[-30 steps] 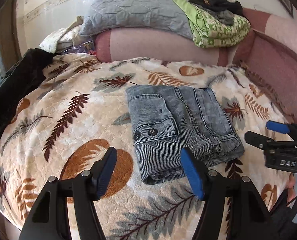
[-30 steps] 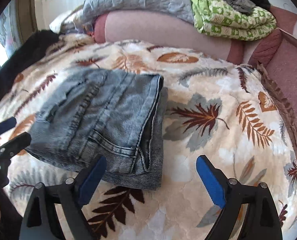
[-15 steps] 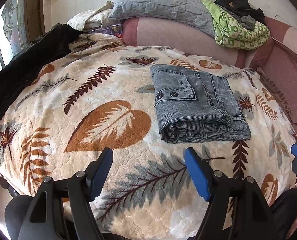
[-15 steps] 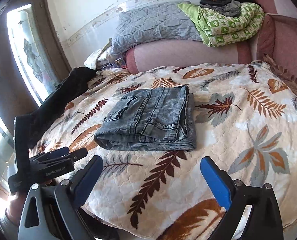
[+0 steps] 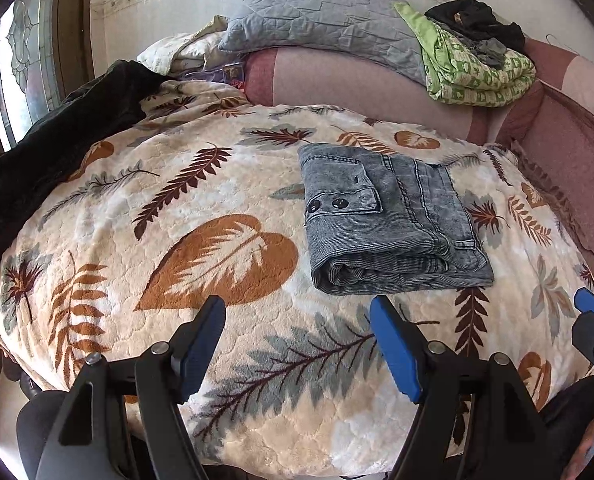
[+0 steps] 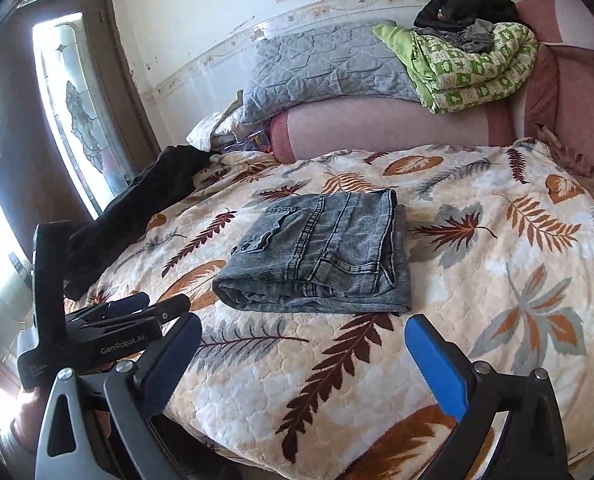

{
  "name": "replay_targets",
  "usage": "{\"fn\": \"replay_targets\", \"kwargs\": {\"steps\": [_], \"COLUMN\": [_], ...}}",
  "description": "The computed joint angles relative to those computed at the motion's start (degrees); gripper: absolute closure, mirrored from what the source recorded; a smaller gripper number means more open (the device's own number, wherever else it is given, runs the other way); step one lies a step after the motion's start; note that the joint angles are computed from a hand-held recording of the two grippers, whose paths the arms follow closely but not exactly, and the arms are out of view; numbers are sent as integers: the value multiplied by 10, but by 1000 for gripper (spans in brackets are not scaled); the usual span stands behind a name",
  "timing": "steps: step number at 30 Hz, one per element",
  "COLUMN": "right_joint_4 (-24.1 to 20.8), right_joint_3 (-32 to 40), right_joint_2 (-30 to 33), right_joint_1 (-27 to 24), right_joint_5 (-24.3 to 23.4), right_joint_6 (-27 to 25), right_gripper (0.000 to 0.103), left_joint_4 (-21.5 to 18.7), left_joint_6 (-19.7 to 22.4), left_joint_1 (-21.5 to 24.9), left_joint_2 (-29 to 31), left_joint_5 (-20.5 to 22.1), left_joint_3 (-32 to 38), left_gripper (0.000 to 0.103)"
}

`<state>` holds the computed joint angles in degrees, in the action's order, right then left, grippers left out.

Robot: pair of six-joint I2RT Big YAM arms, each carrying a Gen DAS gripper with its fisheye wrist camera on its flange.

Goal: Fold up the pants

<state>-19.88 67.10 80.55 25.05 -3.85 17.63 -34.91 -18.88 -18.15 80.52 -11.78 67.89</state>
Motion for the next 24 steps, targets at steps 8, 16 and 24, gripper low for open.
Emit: {"fn": "replay_targets", "kwargs": {"steps": [8, 16, 24], "right_joint_4": [18, 34, 38], "right_joint_3": [-4, 3, -1], "right_joint_2": [4, 12, 8], "right_joint_1": [-4, -8, 3], "right_joint_5": [-17, -28, -15], "right_joint_6": [-6, 8, -3], "right_gripper": [0, 0, 0], "left_joint_4": [-7, -27, -16], "left_joint_6": [0, -5, -9], "left_joint_1": [-10, -7, -3], "left_joint_2": [2, -4, -9], "left_joint_5": [-21, -34, -22], "left_joint_3": [8, 14, 11], "left_gripper": [28, 28, 28]}}
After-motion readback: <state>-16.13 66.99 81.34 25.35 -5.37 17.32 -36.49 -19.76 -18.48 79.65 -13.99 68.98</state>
